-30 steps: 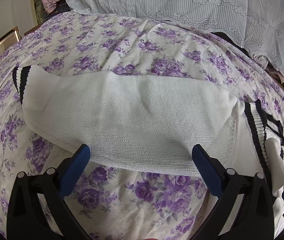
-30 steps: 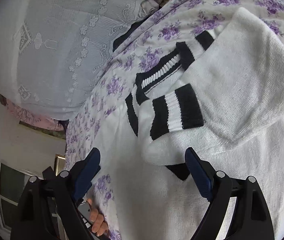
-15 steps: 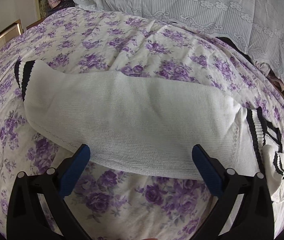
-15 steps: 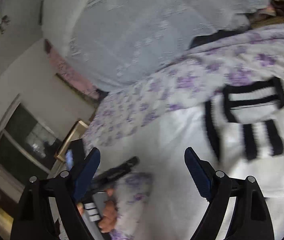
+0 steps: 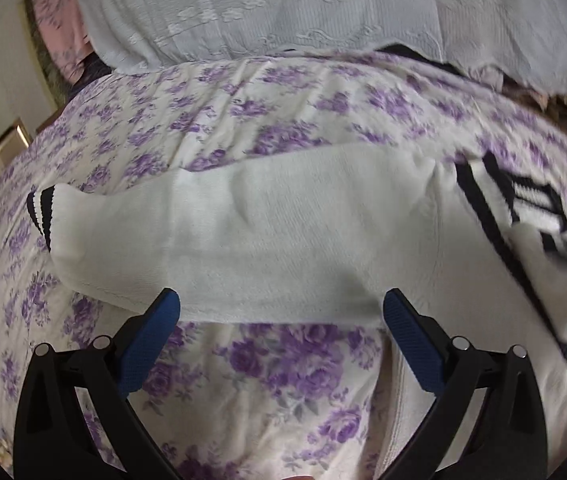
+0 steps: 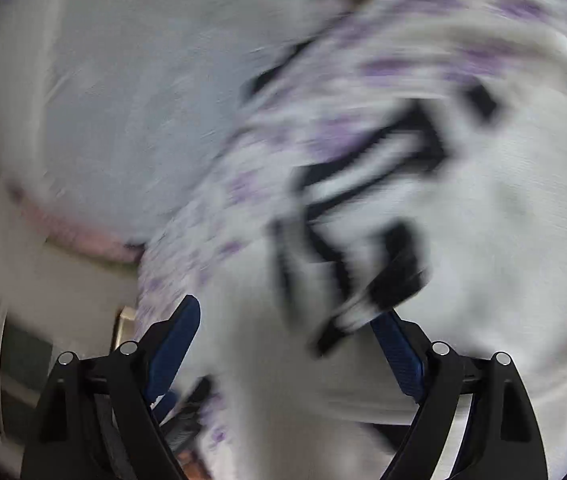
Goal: Fold small clothes
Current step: 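Grasp the striped cuff of the other sleeve with the left gripper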
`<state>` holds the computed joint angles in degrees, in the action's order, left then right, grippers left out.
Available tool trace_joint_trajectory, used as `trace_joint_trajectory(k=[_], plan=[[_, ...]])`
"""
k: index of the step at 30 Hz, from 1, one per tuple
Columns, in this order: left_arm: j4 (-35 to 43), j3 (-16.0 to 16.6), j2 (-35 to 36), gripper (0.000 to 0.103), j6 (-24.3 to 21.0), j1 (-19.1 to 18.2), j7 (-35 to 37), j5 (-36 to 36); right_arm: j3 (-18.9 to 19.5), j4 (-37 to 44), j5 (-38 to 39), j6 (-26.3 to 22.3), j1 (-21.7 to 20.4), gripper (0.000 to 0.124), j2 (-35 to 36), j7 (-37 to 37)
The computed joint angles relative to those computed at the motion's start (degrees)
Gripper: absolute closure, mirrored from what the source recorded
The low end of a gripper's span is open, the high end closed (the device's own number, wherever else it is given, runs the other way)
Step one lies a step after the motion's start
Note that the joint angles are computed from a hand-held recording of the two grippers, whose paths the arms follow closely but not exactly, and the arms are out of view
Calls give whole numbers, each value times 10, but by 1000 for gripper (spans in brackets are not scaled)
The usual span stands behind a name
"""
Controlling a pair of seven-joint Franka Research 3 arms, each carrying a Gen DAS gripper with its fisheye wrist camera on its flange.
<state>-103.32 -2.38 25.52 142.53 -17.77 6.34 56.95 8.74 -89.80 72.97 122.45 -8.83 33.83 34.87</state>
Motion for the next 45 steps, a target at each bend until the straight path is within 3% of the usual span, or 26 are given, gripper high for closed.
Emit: trace_joint_trajectory(k=[1, 3, 4, 7, 11, 13, 15, 17, 19, 21, 23, 25, 26, 29, 31, 33, 36, 38, 40, 43, 45], plan=[[-1, 0, 0, 4, -3, 0, 0, -1, -3, -13, 13, -40, -1, 36, -17, -57], [-9, 0, -4, 4, 8, 3, -8, -4, 12, -55, 42, -50, -27, 37, -55, -147], [-13, 0, -6, 4, 13, 4, -13, -5, 1, -61, 48, -50, -27, 37, -62, -153], [-26, 1, -17, 4, 19, 2, -30, 2, -38, -61, 50, -51, -44, 32, -56, -125], [-26, -4, -32, 4, 29, -13, -56, 46, -66, -42, 37, 2, -63, 32, -31, -81], [-3, -19, -22, 4, 55, -9, -25, 37, -64, -14, 41, -6, -86, 32, -3, -38], [39, -34, 4, 4, 70, -10, 41, 6, -52, 29, 39, -49, -112, 32, 34, 9], [111, -37, 51, 4, 44, -33, 102, -14, -43, 69, 21, -71, -123, 32, 67, 45], [188, -27, 104, 4, -6, -63, 147, -26, -42, 81, 4, -36, -119, 32, 80, 68], [266, -17, 159, 4, -91, -87, 178, -46, -45, 82, -16, -2, -122, 33, 86, 78], [283, 17, 179, 4, -121, -105, 187, -79, -38, 83, -24, 8, -138, 43, 90, 60], [221, -3, 144, 4, -65, -65, 152, -93, -24, 89, -21, -17, -160, 45, 99, 49], [184, 6, 120, 4, -36, -62, 131, -103, -20, 84, -16, -17, -165, 44, 96, 42], [106, 3, 69, 5, 45, -32, 100, -116, -2, 55, 41, 20, -177, 41, 82, -8], [69, -20, 53, 5, 124, 4, 124, -153, 2, 18, 94, 58, -182, 37, 56, -74], [62, -61, 62, 5, 182, 45, 191, -219, -1, 1, 129, 57, -186, 35, 44, -110], [96, -124, 102, 5, 189, 93, 288, -318, -14, 9, 142, 38, -185, 35, 54, -90], [127, -122, 125, 20, 165, 87, 303, -346, -18, 17, 146, 30, -188, 35, 63, -72], [123, -101, 122, 26, 166, 69, 301, -352, -16, 31, 154, 30, -187, 35, 71, -58], [108, -111, 114, 53, 186, 75, 339, -386, -12, 36, 163, 35, -185, 35, 76, -61], [117, -112, 120, 58, 189, 73, 362, -405, -12, 35, 158, 34, -183, 35, 74, -67]])
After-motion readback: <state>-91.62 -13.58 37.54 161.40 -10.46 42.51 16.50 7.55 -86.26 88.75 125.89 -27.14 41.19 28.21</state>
